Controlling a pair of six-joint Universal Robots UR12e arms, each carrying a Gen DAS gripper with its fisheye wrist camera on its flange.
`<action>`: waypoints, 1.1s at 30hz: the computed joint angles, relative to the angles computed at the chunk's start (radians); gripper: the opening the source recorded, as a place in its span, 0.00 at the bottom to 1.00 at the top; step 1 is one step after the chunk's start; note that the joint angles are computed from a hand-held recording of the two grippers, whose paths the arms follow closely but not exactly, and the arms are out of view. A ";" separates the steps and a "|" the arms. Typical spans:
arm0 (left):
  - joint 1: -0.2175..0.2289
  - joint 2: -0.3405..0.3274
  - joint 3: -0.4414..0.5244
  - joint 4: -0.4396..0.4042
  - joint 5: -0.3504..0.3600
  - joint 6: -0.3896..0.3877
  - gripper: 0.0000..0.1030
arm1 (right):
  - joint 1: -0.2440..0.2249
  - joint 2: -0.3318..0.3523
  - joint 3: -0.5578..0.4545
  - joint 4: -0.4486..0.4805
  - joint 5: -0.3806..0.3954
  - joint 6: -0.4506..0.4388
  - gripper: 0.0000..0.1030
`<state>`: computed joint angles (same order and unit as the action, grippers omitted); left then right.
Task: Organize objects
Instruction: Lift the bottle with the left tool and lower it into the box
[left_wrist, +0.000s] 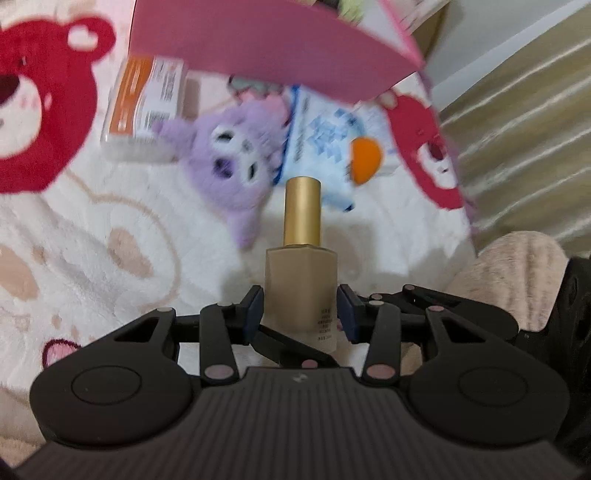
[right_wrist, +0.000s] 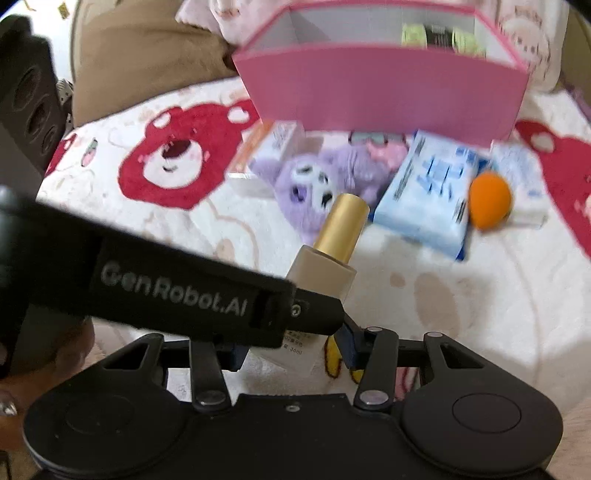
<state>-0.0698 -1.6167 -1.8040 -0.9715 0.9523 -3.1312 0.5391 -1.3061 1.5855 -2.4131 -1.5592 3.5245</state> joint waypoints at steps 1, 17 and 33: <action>0.000 0.010 -0.008 0.024 -0.002 -0.010 0.40 | -0.001 -0.006 0.000 -0.004 -0.002 -0.009 0.51; -0.042 -0.056 0.223 0.039 0.021 -0.098 0.40 | -0.082 -0.034 -0.091 -0.081 0.021 -0.177 0.42; -0.054 -0.288 0.460 0.102 0.132 -0.332 0.40 | -0.166 0.173 -0.351 -0.006 0.105 -0.152 0.40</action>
